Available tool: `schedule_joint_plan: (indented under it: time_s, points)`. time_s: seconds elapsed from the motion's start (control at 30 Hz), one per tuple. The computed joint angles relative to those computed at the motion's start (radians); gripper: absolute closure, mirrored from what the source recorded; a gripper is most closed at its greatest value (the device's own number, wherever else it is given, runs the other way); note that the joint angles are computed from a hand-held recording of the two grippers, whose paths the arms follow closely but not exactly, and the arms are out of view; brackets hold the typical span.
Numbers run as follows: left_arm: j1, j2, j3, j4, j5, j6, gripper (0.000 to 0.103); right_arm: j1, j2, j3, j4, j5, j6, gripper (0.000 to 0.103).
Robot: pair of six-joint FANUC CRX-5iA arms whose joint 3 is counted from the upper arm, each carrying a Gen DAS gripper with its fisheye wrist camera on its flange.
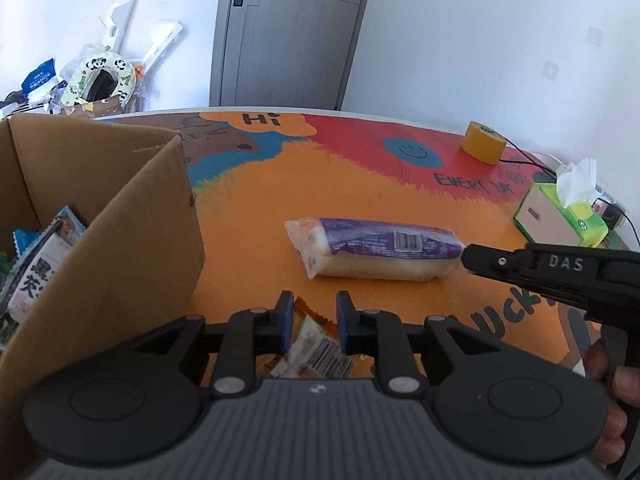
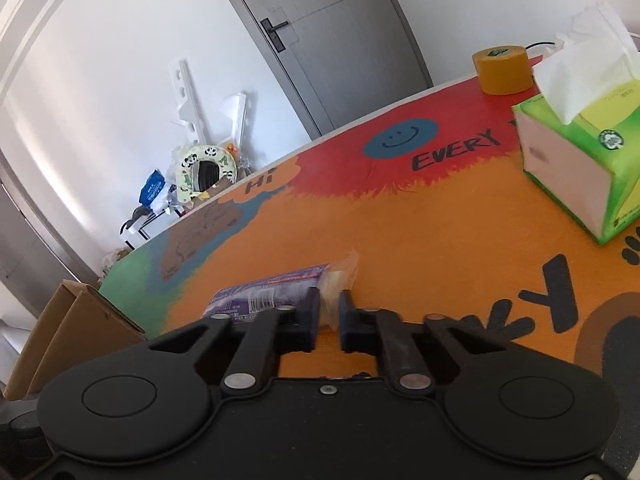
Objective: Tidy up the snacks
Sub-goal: 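Grasp tan-wrapped bread bar with left tool while right tool grasps purple bread roll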
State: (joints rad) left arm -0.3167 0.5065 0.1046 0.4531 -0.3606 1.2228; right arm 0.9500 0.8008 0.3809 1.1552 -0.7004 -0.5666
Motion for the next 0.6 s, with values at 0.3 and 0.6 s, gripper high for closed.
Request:
schedule_joint_plan:
  time_s: [0.3,0.6]
  points:
    - [-0.015,-0.056,-0.091,0.076,0.045,-0.121,0.034,0.034,-0.065,-0.11,0.062,-0.058,-0.123,0.099]
    - [-0.015,-0.099,-0.148,0.059,0.043,-0.15,0.03,0.079,-0.101,-0.162,0.064,-0.138,-0.179,0.099]
